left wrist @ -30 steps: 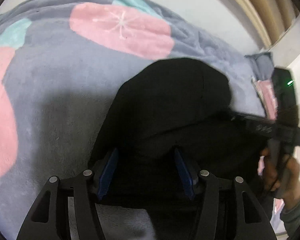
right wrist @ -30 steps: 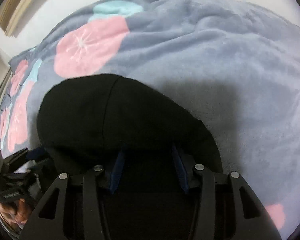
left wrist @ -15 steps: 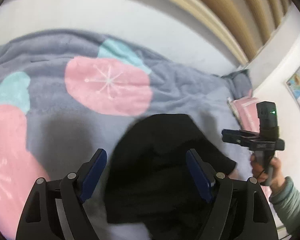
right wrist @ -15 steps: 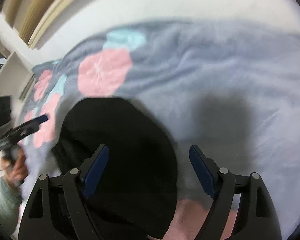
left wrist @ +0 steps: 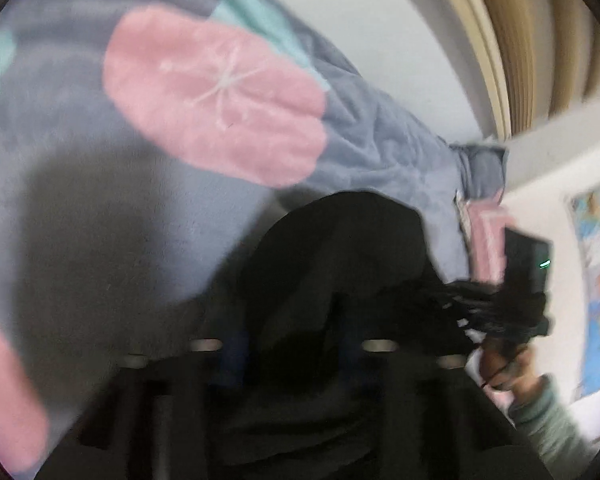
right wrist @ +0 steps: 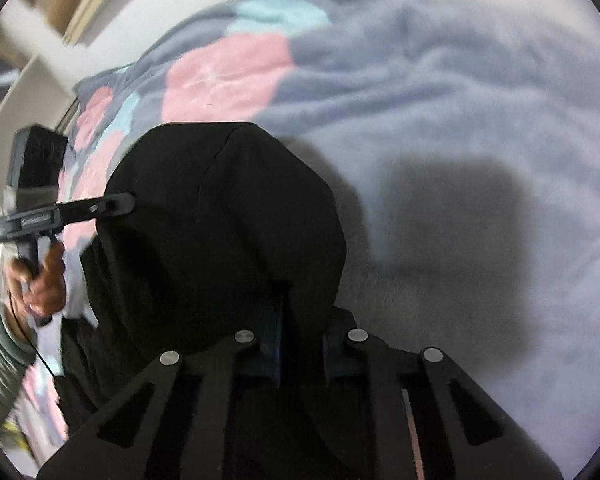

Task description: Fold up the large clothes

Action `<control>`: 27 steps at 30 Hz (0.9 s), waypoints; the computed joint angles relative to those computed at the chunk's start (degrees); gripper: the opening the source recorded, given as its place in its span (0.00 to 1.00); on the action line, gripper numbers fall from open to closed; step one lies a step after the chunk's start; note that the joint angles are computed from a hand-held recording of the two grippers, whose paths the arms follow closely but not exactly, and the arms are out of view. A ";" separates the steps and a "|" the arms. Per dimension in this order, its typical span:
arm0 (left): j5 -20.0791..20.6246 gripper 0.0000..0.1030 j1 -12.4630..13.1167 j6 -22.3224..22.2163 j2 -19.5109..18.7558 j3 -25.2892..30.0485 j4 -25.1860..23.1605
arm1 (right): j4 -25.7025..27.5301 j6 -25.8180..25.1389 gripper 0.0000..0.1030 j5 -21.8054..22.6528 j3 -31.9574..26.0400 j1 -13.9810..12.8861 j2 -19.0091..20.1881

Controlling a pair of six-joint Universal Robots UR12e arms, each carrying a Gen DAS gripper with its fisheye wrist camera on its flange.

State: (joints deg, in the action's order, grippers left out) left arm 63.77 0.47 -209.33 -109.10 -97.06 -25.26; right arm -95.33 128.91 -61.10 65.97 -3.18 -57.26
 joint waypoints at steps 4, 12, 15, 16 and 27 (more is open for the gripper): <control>1.95 0.19 -1.72 3.09 5.14 -2.96 3.06 | -4.50 -4.51 0.16 2.45 6.02 -1.67 -6.31; 14.41 0.19 -10.60 9.82 18.85 -9.24 -2.26 | -5.34 -13.98 0.16 7.40 19.76 -8.12 -21.95; 18.52 0.19 -14.53 8.17 22.73 -12.31 -3.30 | -6.53 -17.53 0.15 7.34 26.72 -10.59 -28.63; 19.39 0.19 -15.50 7.96 23.81 -13.27 -3.92 | -8.09 -18.59 0.15 6.67 29.13 -11.25 -30.65; 25.26 0.21 -25.52 -5.96 26.16 -20.36 -17.88 | -9.41 -15.37 0.19 -10.28 44.55 -13.89 -38.24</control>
